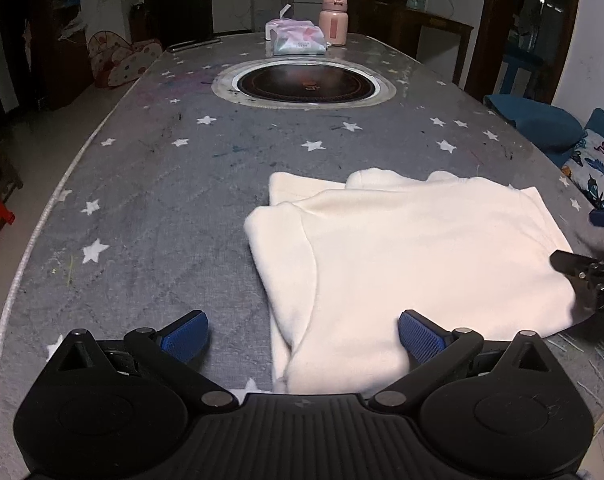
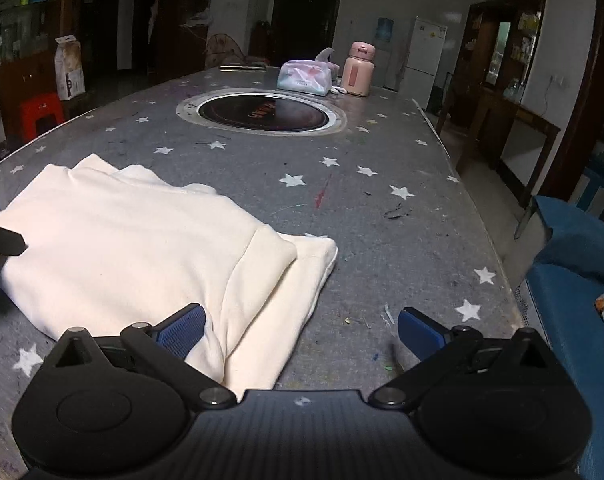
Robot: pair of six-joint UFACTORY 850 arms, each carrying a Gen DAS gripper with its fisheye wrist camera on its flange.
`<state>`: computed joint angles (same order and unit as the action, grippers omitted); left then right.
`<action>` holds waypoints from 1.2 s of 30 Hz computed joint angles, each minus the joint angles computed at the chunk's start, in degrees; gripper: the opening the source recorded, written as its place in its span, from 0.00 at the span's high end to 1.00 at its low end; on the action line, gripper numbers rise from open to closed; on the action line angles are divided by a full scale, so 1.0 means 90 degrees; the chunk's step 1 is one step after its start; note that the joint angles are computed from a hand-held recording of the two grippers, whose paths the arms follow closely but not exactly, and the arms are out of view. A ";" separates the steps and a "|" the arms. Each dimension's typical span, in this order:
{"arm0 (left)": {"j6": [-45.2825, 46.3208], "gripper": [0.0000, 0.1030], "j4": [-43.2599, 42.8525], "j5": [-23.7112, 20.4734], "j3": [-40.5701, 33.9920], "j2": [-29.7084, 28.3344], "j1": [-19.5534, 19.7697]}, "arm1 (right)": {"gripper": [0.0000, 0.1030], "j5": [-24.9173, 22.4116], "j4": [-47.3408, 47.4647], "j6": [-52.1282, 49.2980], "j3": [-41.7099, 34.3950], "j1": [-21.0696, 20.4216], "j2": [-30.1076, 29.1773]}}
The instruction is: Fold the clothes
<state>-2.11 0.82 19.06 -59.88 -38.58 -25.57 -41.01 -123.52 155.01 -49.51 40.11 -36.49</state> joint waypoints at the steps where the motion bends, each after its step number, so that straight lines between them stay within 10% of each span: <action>1: 0.0019 0.00 -0.0029 0.0010 0.0005 0.0009 0.0008 | 0.00 -0.0043 0.0025 -0.0047 0.0009 0.0009 0.0020; 14: -0.0136 0.00 0.0017 0.0116 0.0146 0.0079 0.0115 | 0.01 0.0011 0.0191 -0.0383 -0.0134 -0.0123 -0.0011; 36: -0.1554 0.00 0.0911 0.0388 0.0538 0.0416 0.0658 | 0.07 0.1222 -0.3178 0.0206 -0.1102 0.0388 -0.0151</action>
